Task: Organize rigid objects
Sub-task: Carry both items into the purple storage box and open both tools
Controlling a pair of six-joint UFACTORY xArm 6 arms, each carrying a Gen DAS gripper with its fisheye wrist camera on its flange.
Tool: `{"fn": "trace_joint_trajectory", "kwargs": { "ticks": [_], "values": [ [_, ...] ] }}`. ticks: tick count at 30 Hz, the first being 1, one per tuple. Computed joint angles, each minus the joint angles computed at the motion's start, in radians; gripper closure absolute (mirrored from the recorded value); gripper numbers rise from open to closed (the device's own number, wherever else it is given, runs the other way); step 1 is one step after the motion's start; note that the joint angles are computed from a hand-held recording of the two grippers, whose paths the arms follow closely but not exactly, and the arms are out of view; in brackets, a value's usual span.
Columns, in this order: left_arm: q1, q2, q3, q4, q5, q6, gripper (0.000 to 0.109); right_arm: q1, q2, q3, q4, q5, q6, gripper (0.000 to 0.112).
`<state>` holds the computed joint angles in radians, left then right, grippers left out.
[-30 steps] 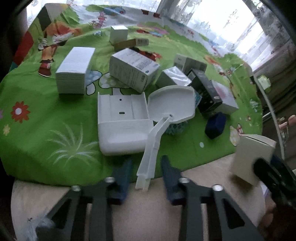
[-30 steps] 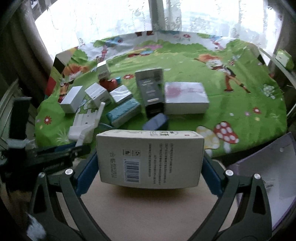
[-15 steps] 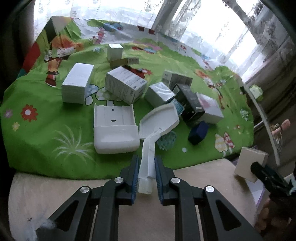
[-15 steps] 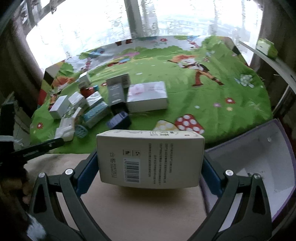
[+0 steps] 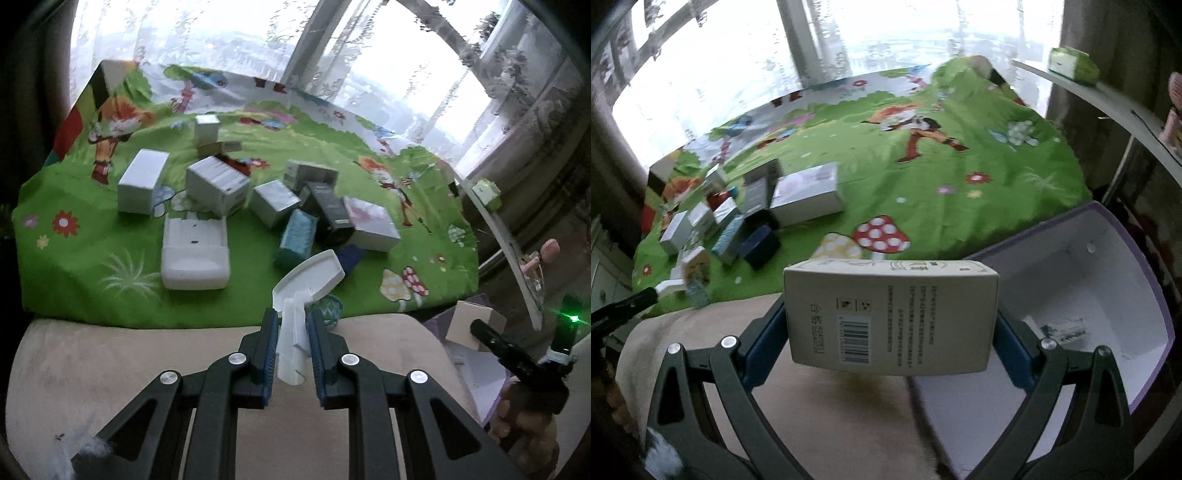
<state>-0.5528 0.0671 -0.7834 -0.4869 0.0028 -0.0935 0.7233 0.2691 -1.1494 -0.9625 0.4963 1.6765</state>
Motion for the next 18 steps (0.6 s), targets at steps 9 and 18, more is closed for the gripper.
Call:
{"fn": "trace_joint_trajectory", "kwargs": {
  "ticks": [9, 18],
  "values": [
    [-0.078, 0.022, -0.099, 0.042, 0.020, 0.020, 0.091, -0.048, -0.113, 0.139, -0.058, 0.057, 0.096, 0.013],
    [-0.224, 0.186, -0.352, -0.232, 0.145, 0.350, 0.091, -0.108, -0.239, 0.290, -0.062, 0.094, 0.155, 0.013]
  ]
}}
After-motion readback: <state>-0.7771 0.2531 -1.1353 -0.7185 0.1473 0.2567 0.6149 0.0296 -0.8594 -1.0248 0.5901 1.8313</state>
